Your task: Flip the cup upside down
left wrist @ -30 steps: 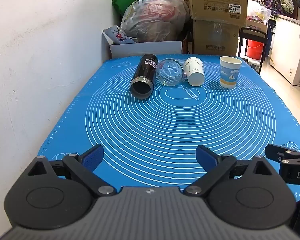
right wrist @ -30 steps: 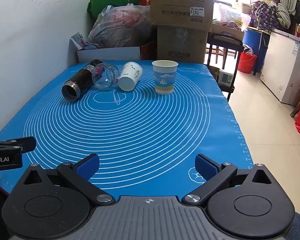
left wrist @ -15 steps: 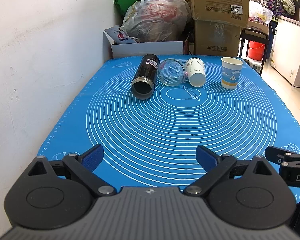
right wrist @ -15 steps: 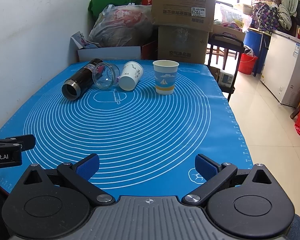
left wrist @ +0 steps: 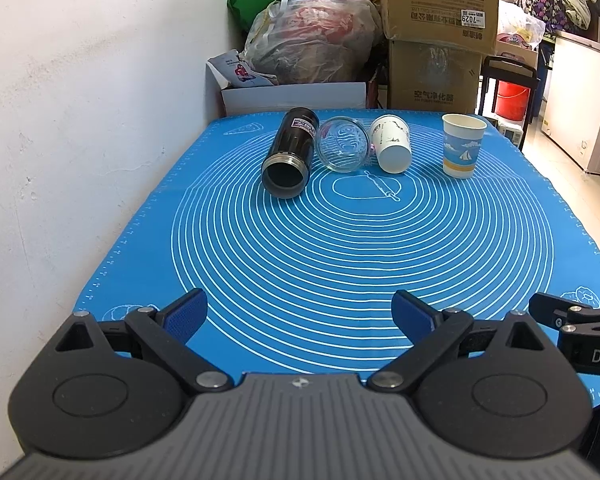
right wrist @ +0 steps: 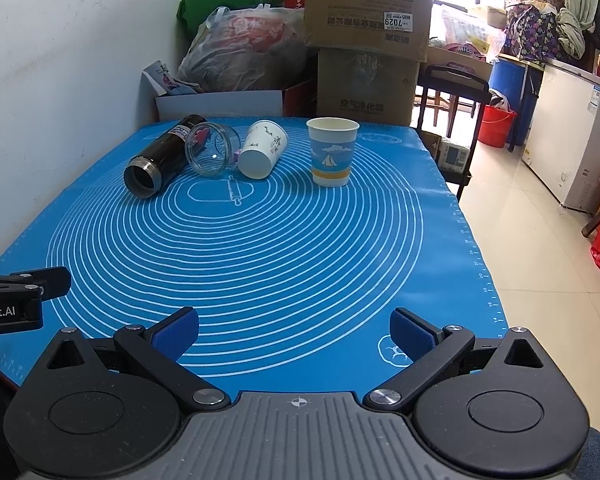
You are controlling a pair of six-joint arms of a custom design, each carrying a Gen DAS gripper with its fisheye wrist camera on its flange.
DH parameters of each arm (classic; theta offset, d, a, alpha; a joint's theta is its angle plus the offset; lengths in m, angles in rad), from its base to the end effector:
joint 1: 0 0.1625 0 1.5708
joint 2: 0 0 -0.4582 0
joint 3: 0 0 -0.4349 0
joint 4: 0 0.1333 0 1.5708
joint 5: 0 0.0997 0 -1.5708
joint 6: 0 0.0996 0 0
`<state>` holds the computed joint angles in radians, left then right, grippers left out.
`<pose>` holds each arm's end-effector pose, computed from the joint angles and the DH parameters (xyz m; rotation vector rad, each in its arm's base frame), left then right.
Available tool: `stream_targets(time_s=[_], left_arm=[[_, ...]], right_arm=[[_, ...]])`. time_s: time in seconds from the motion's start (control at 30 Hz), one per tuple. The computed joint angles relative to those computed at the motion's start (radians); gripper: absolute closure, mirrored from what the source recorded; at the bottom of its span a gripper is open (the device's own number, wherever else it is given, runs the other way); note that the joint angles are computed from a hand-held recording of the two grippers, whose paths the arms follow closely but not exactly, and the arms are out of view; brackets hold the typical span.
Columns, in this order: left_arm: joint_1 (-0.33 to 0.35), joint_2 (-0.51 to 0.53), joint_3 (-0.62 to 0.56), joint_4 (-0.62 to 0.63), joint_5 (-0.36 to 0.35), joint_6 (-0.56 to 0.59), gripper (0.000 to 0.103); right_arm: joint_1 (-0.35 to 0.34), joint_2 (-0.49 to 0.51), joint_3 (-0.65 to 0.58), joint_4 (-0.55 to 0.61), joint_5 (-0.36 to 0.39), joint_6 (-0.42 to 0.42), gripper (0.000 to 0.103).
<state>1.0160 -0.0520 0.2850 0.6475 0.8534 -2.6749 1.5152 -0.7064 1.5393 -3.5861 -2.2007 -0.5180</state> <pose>-0.2797 -0.8286 -0.0355 0.8614 2.1772 -0.8718 0.0327 -0.7564 0.1999 0.0325 -2.0473 1.1036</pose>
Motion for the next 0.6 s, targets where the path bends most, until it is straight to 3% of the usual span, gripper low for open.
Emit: stream_targets(time_s=[0.6], left_arm=[[0.004,0.014,-0.036,0.021,0.007,0.000,0.005]], right_arm=[[-0.001,0.000,-0.004,0.006,-0.001,0.004,0.000]])
